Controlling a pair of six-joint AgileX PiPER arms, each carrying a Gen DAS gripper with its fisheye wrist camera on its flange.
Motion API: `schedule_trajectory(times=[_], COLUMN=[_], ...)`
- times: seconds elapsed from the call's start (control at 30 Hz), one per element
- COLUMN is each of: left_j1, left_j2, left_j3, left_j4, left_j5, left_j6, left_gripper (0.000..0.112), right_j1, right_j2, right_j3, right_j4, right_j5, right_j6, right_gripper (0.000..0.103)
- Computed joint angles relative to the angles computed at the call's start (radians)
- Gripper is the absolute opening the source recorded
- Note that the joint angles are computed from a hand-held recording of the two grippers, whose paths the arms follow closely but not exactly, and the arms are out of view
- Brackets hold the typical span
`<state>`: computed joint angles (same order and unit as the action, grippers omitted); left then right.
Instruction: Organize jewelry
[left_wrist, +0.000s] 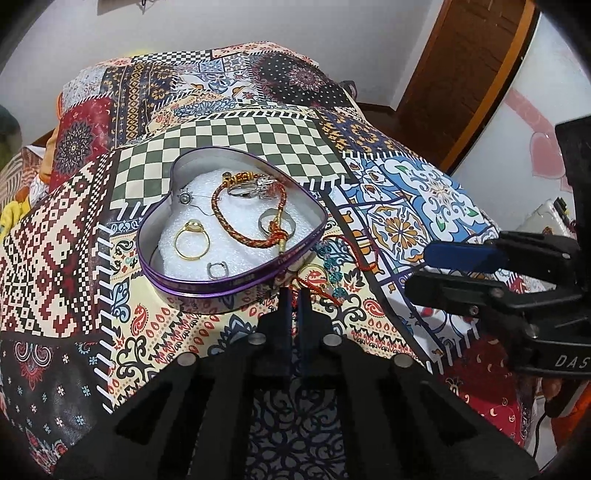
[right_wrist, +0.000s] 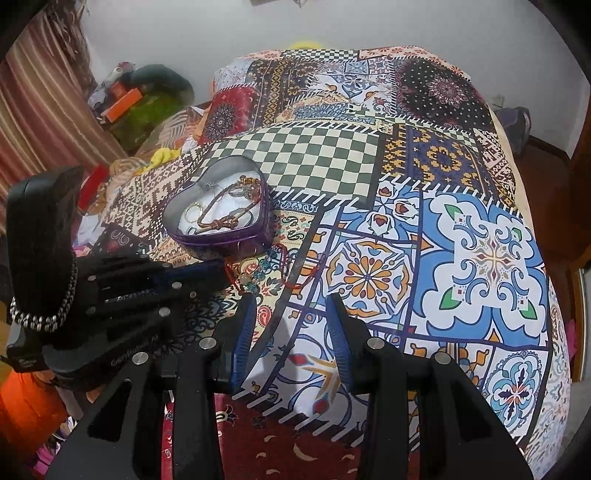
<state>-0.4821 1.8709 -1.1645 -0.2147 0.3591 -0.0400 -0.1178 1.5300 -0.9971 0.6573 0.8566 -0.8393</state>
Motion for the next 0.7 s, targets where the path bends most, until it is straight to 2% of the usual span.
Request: schedule_trajectory(times=[0.23, 0.4, 0.57, 0.7], left_j1=[0.021, 0.048, 0.088, 0.096], left_j2=[-0.112, -0.235, -0.324, -0.386], left_j3=[0.092, 0.160, 0.211, 0.249], left_j4=[-0.074, -0.020, -0.041, 0.122], left_j5=[-0.052, -0.084, -0.098, -0.115], left_j6=[0.054, -0.013, 0.008, -0.141], left_gripper=[0.000, 0.000, 0.000, 0.000], right_j1=[0.008, 0.033, 0.054, 0.094], right_j2=[-0.020, -0.026, -0.020, -0.011], right_j3=[-0.001, -0.004, -0.007, -0.013], right_j4=[-0.011, -0.028, -0.029, -0.042], right_j5=[0.010, 0.007, 0.004, -0.008], right_j6=[0.016, 0.037, 0.057, 0.077], right_gripper=[0.035, 0.035, 0.035, 0.035])
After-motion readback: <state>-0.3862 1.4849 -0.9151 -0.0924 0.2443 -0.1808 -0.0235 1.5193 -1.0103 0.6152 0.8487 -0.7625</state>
